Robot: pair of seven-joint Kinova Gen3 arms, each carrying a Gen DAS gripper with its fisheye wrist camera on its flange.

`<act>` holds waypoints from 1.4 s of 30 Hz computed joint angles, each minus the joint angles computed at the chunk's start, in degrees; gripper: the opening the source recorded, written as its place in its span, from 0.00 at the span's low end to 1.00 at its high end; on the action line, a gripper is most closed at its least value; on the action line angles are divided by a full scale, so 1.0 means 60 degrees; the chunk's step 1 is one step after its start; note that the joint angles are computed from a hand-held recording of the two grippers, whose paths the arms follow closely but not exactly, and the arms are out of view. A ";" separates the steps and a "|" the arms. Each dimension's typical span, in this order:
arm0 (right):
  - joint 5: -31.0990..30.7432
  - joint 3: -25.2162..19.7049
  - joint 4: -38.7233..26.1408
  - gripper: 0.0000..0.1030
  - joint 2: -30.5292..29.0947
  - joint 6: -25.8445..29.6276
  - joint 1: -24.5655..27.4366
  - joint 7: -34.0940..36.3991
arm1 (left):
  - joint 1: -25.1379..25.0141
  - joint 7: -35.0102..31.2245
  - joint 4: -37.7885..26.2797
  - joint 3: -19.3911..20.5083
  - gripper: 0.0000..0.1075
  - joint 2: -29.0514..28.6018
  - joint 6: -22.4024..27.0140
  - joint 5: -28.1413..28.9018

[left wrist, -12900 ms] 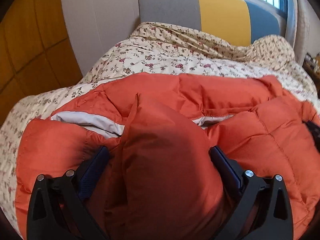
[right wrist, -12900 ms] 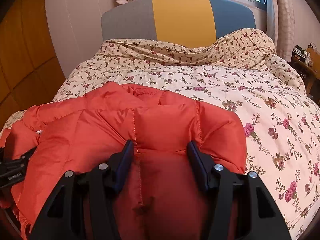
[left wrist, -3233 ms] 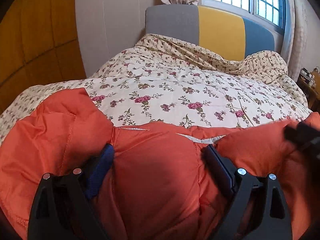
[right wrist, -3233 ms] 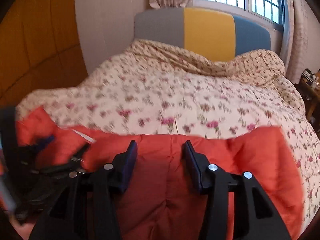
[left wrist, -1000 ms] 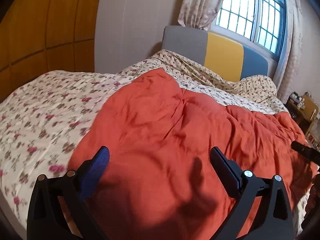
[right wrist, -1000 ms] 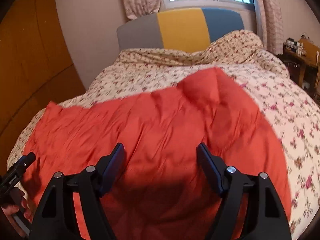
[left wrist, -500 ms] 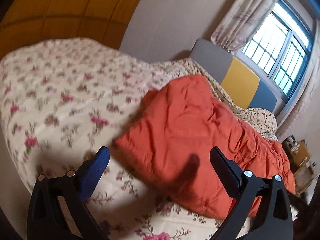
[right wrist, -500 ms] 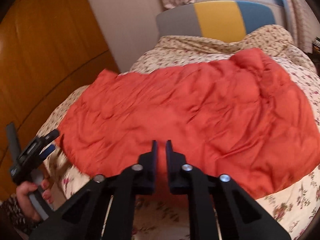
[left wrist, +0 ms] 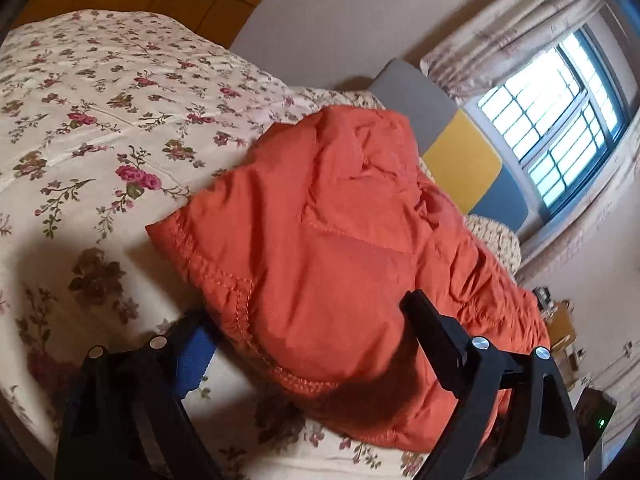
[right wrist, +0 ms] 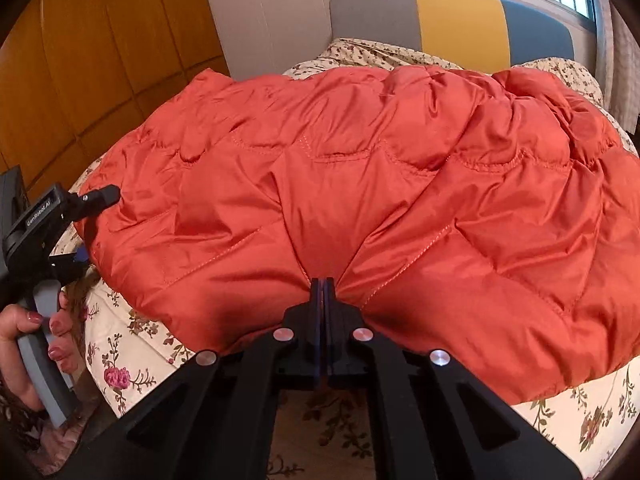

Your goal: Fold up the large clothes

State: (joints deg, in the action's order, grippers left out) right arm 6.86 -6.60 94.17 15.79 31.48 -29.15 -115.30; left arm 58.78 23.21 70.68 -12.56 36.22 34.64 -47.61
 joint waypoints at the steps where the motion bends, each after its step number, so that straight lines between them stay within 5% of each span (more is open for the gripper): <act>1: -0.0038 -0.0018 0.0019 0.00 0.0009 -0.0042 0.0024 0.0026 | 0.0020 0.0168 0.0066 -0.0076 0.83 0.0003 -0.0198 -0.0101; 10: -0.0201 -0.0010 0.0257 0.00 -0.0035 -0.0430 0.0062 -0.0016 | 0.0590 0.2672 0.0671 -0.1183 0.50 -0.0038 -0.1194 -0.0585; 16: -0.0922 -0.0309 0.0490 0.00 -0.0171 -0.0633 0.0579 0.0471 | 0.0680 0.1001 -0.0492 -0.0799 0.25 0.0112 0.0193 -0.0802; 20: -0.0381 -0.1898 0.0569 0.00 -0.0127 -0.0720 0.2001 -0.0066 | 0.0576 -0.0504 -0.1711 -0.0087 0.22 0.0398 0.1093 -0.1708; 26: 0.0176 -0.4551 0.0561 0.00 0.0114 -0.0747 0.4470 -0.0635 | 0.0745 -0.2376 -0.3099 -0.0017 0.21 0.0876 0.1076 -0.1839; 29: -0.0507 -0.5641 0.0686 0.08 0.0057 -0.0832 0.5797 -0.0209 | 0.0666 -0.3426 -0.3845 0.0253 0.21 0.1147 0.1265 -0.1684; 31: -0.0357 -0.6279 0.0921 0.28 -0.0256 -0.1068 0.6587 -0.0389 | 0.0649 -0.4086 -0.4349 0.0171 0.21 0.1347 0.1310 -0.1253; 32: -0.0049 -0.6350 0.1027 0.31 -0.0567 -0.1099 0.6772 -0.0654 | 0.0637 -0.4305 -0.4526 0.0143 0.21 0.1425 0.1325 -0.1093; 34: 0.0728 -0.5996 0.1039 0.31 -0.1090 -0.0818 0.6632 -0.1250 | 0.0611 -0.4781 -0.4985 0.0111 0.21 0.1613 0.1487 -0.0733; 42: 0.3116 -0.2488 0.1278 0.28 -0.2310 0.1263 0.4335 -0.4078 | 0.0561 -0.6664 -0.6767 -0.0035 0.21 0.2371 0.1743 0.0393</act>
